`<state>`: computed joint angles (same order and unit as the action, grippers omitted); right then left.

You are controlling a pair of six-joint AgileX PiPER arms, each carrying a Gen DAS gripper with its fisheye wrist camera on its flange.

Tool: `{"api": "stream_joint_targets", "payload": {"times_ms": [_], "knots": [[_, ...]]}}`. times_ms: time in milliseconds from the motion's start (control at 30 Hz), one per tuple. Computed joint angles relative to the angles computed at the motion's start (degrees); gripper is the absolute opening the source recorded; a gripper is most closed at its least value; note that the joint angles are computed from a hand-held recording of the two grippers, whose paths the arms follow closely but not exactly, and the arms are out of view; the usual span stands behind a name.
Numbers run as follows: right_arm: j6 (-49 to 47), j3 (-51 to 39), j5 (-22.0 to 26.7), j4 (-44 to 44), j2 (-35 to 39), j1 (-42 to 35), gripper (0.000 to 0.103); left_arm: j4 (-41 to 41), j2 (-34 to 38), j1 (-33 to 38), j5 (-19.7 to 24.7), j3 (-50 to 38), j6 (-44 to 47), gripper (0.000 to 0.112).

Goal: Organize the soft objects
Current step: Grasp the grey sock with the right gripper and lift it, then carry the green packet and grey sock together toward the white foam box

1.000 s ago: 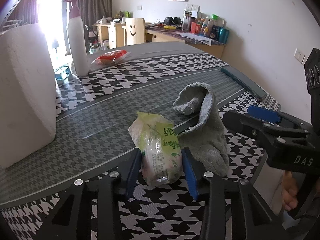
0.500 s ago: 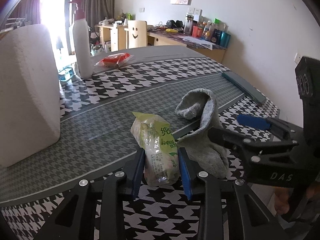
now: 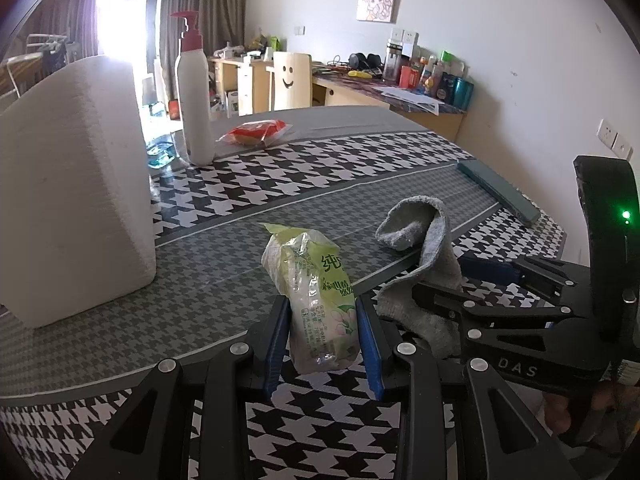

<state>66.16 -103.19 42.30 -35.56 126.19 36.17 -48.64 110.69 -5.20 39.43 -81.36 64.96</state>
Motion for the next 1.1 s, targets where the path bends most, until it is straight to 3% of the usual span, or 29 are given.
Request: {"api": "stream_joint_targets", "payload": {"times_ms": [300,467,533,733,1100], "knots": [[-3.6,-6.4,6.6,0.0,3.3,1.3,0.035,-0.5,0.1,1.3,0.0,-0.2,-0.2,0.035],[-6.4,-7.6,6.4,1.5,3.7,1.3,0.014,-1.4,-0.4,2.0,0.5,0.0,0.3,0.035],[-5.4,-6.3,4.9,1.4,3.0,1.0,0.010,-1.8,-0.8,2.5,0.4,0.3,0.6,0.035],[-0.4,-2.2,1.3,-2.3,-0.4,1.5,0.009,-4.2,-2.4,4.4,1.0,1.3,3.1,0.035],[4.6,-2.1,3.2,-9.2,-3.0,4.5,0.009,-7.9,-5.2,6.8,1.8,3.4,7.1,0.035]]}}
